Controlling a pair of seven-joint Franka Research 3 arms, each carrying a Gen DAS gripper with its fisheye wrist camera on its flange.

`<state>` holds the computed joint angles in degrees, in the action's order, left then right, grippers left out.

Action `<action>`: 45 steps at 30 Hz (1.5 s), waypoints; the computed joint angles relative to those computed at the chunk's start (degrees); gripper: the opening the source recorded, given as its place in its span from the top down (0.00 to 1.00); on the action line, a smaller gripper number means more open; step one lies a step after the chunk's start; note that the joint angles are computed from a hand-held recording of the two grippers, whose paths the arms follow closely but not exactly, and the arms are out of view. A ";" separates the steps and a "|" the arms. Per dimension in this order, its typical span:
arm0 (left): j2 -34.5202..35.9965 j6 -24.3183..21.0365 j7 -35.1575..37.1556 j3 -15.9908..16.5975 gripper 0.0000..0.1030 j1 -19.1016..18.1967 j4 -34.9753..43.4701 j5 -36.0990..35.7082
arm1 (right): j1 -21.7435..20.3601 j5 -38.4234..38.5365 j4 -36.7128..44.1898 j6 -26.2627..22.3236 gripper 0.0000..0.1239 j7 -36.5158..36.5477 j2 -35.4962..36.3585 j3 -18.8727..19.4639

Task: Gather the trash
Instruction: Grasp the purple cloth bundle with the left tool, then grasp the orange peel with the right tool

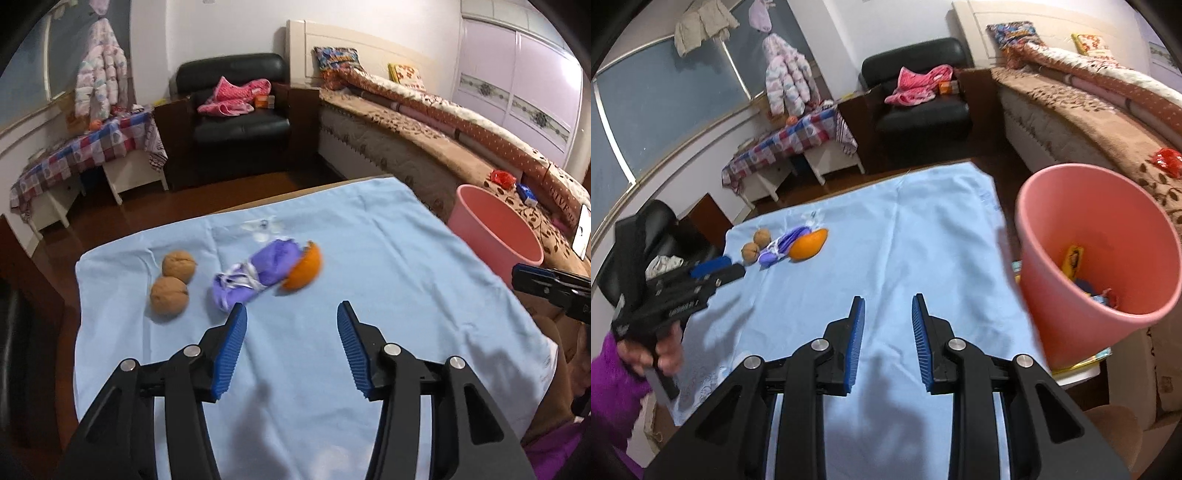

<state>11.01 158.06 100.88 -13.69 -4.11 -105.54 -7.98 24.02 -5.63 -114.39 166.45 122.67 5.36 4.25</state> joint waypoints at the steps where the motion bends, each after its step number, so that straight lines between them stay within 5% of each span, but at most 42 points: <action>1: 0.97 -0.87 0.88 -0.07 0.51 0.42 1.33 -0.47 | -0.70 4.59 1.40 -0.59 0.78 -4.43 1.08 1.43; 8: 9.67 -7.07 8.36 -0.89 0.48 2.34 12.97 -0.57 | 0.01 15.56 12.18 -5.38 0.78 -16.22 8.15 3.63; 12: 13.84 -9.53 9.48 -0.86 0.48 2.01 17.84 2.16 | 1.13 18.13 17.39 -7.49 0.67 -17.21 11.76 3.23; 18: 17.09 -9.73 10.65 -0.97 0.48 1.90 20.08 4.79 | 2.64 17.59 23.16 -11.10 0.66 -14.86 16.00 1.56; 25: 15.61 -5.85 11.36 -3.14 0.61 3.80 15.76 1.51 | 3.13 16.64 30.73 -14.14 0.66 -13.82 21.60 0.74; 34: 9.20 -6.34 4.85 -2.50 0.64 4.01 8.19 -3.20 | 3.96 18.02 45.31 -18.62 0.65 -10.48 31.69 0.37; 45: 2.86 -5.89 6.85 -2.76 0.64 4.21 -0.21 -13.15 | 6.63 12.04 57.87 -25.90 0.65 -5.86 40.29 -2.60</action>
